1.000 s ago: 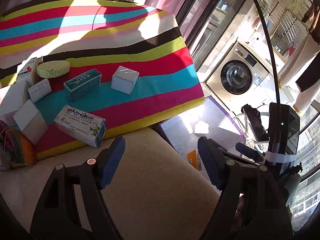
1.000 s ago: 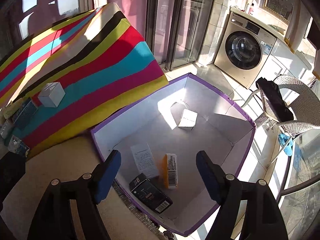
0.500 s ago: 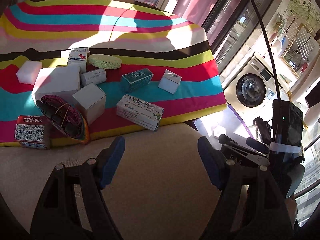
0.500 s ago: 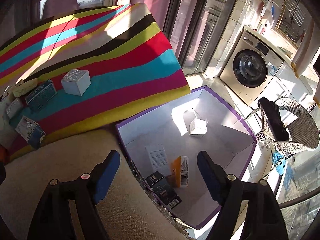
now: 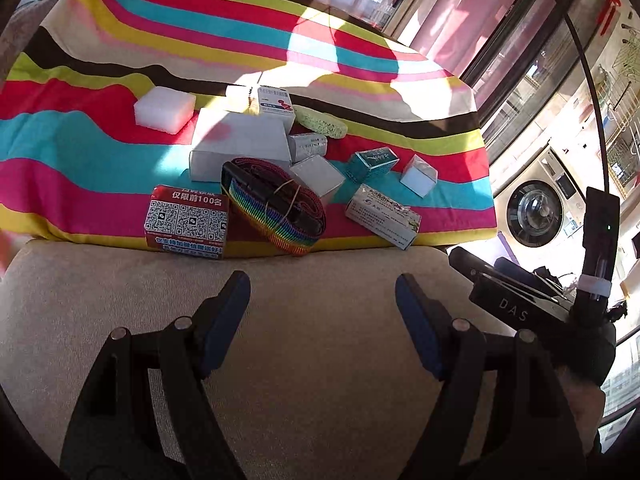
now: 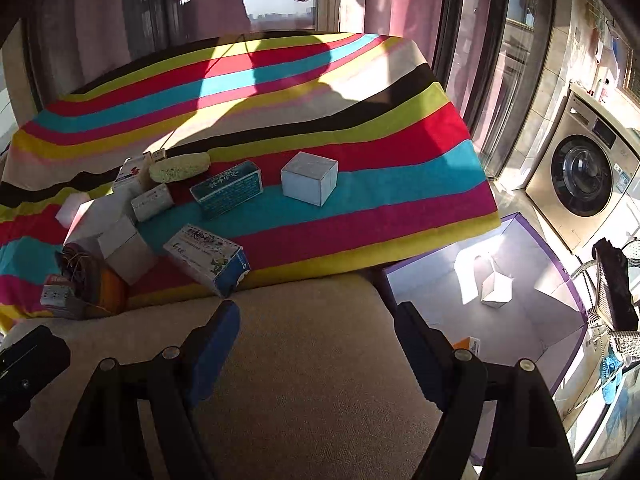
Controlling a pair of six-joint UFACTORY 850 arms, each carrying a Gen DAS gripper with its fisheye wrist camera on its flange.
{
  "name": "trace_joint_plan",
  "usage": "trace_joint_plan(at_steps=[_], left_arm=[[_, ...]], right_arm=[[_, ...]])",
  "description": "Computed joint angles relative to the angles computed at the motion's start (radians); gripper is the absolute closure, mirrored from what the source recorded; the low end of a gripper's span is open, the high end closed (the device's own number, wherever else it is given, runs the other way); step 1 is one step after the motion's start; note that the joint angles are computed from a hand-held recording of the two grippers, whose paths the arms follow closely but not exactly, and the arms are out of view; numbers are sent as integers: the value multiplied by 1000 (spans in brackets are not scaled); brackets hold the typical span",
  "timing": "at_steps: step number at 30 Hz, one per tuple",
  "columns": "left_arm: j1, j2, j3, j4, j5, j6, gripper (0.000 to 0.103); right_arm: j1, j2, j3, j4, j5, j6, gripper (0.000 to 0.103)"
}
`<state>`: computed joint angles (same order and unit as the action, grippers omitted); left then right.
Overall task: Organize objects
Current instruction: 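Move the right tool to the white medicine box while the left tool approaches the red QR card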
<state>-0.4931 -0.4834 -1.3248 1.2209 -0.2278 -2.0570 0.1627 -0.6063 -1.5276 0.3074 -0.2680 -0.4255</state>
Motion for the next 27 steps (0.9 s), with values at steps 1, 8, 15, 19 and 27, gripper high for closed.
trace_joint_plan(at_steps=[1, 8, 15, 19, 27], left_arm=[[5, 4, 6, -9, -3, 1, 25], [52, 28, 39, -182, -59, 115, 17], [97, -37, -59, -582, -168, 540, 13], [106, -80, -115, -666, -212, 658, 13], [104, -144, -206, -688, -325, 736, 13]], right_arm=[[5, -5, -7, 29, -9, -41, 22], [28, -45, -63, 134, -61, -240, 22], [59, -105, -148, 57, -86, -277, 22], [75, -148, -208, -18, -106, -257, 22], [89, -219, -303, -92, -172, -222, 22]])
